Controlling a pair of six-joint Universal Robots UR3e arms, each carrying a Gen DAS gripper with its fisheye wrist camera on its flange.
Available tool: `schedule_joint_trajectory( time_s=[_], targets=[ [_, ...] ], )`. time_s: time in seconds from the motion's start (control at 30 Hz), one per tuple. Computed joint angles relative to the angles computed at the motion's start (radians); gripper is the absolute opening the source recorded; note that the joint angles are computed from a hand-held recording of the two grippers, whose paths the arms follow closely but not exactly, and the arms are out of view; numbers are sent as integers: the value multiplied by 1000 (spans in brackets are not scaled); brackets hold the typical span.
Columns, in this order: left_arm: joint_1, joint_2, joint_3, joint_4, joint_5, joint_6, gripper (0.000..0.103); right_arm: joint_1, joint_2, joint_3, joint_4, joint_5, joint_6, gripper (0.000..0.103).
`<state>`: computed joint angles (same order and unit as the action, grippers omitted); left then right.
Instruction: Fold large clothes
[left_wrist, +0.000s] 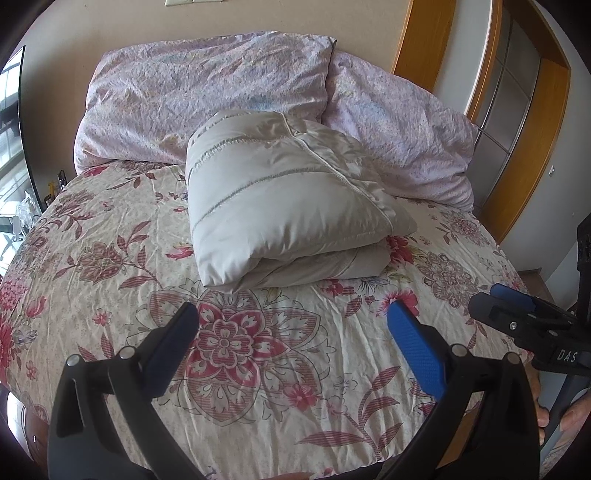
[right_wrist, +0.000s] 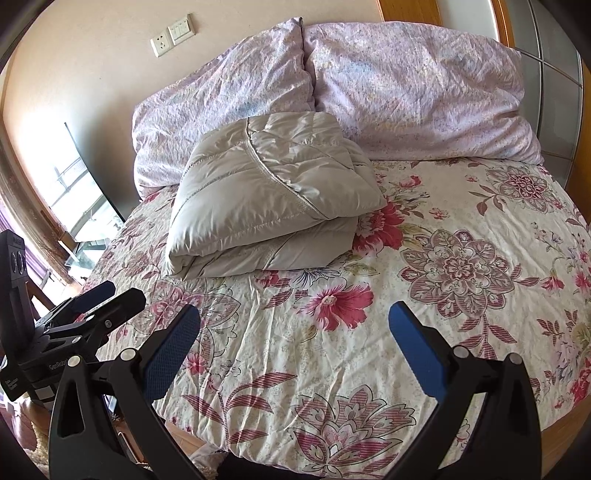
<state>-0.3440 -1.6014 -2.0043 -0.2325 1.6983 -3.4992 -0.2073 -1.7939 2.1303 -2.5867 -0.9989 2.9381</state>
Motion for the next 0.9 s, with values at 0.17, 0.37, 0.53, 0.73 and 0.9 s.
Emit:
schedule_joint_trajectory(
  time_s=[0.17, 0.37, 0.53, 0.73, 0.9],
  targets=[
    [1, -1, -1, 2, -1, 0, 101, 2, 4, -3, -1, -1, 1, 102],
    [2, -2, -1, 2, -2, 1, 101, 5, 8, -5, 0, -1, 3, 102],
    [2, -2, 0, 1, -2, 1, 101, 5, 8, -4, 4, 1, 1, 102],
    [1, -3, 2, 0, -1, 2, 101, 5, 12, -7, 2, 1, 2, 102],
    [1, -5, 4, -2, -1, 0, 101, 4, 11, -4, 2, 3, 2, 102]
  ],
)
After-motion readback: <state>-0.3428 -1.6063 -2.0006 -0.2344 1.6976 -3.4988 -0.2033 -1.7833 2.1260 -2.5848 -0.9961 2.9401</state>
